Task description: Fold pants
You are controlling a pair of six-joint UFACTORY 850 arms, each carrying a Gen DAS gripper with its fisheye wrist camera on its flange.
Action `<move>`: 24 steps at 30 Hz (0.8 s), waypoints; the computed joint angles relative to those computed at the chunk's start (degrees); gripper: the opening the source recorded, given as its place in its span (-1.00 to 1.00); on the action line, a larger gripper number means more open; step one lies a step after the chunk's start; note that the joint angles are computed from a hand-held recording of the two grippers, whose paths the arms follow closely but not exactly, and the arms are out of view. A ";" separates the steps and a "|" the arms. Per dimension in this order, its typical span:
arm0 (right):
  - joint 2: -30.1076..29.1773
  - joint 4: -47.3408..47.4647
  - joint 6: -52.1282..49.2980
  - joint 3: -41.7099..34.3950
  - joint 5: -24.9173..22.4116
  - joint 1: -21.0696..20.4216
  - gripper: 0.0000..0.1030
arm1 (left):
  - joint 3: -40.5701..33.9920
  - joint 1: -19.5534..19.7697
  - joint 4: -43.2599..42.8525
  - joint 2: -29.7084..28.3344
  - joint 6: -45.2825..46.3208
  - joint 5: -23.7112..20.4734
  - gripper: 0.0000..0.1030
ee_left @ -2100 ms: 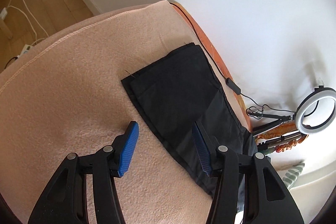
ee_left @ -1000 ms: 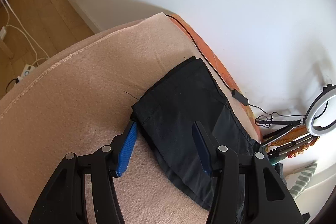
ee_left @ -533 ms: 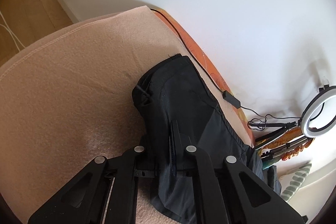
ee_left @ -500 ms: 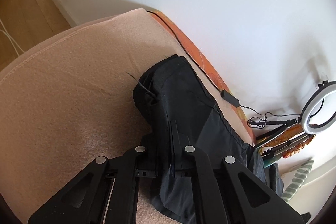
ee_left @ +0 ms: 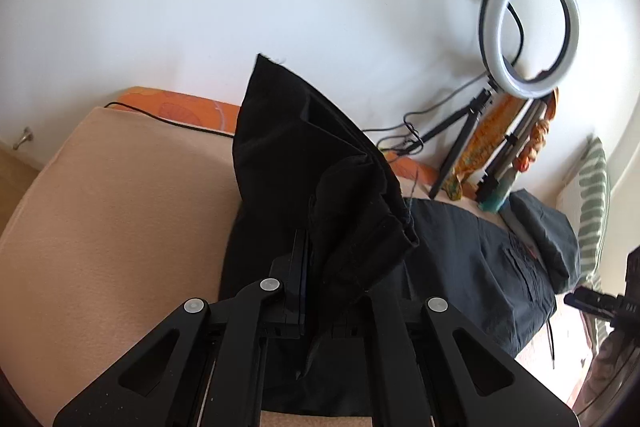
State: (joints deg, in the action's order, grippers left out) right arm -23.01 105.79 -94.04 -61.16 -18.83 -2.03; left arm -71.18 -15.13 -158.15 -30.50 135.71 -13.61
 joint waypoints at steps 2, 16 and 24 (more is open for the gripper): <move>-1.72 -5.07 5.38 -2.18 -3.28 -0.39 0.33 | -1.63 -1.33 5.11 -1.46 -2.88 1.83 -0.92; -25.30 -30.74 37.96 -32.28 -21.47 4.88 0.34 | -4.70 -5.14 18.15 -4.51 -13.41 4.46 -0.92; -33.57 -30.81 48.70 -43.14 -25.96 6.49 0.34 | -4.18 -7.07 10.28 -3.85 -2.26 4.77 -0.92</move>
State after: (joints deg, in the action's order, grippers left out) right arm -56.58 74.99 -45.34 -104.29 -44.78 4.47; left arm -75.35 -22.21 -147.87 -34.35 133.44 -8.85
